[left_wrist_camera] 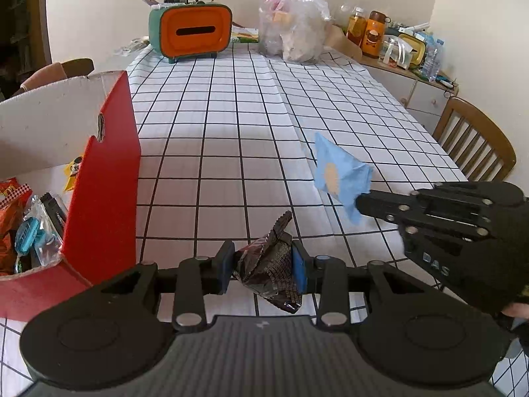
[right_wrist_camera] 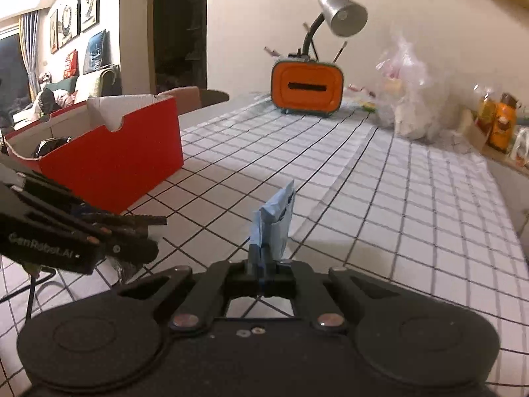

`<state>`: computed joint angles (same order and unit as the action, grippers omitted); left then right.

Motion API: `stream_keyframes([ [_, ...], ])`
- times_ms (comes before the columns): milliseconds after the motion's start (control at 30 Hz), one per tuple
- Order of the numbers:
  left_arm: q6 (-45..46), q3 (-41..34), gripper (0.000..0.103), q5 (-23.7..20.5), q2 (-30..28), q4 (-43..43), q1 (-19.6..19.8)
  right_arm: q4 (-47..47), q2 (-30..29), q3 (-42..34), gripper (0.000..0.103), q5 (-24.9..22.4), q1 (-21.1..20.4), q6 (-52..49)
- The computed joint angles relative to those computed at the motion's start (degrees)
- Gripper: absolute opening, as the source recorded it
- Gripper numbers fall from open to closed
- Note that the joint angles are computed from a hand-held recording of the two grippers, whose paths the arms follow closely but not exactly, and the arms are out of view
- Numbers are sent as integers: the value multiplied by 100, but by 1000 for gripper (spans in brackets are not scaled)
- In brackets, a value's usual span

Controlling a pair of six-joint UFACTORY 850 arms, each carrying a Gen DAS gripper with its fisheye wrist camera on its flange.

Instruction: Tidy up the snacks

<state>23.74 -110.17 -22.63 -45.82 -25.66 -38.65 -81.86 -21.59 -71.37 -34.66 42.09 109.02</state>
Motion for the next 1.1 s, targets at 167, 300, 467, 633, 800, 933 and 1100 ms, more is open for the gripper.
stream_keyframes([
  [167,140,123,35,91,131,-155,18,143,47,-95,0,-447,226,-250],
  [300,381,313,35,272,319,-408,57,309,42,-215,0,-724,356,-382],
  [467,701,503,35,349,515,-748,127,473,69,-313,0,-999,478,-472],
  [633,1183,796,35,322,708,-1225,193,744,105,-286,10,-1052,583,-255],
  [800,1573,1003,35,299,833,-1542,223,1121,-1,-361,62,-1290,698,99],
  [933,1954,1128,35,216,893,-1949,277,1422,-123,-490,89,-1490,757,476],
  [1100,2604,1332,35,172,999,-2537,323,2126,-434,-847,90,-1478,675,700],
])
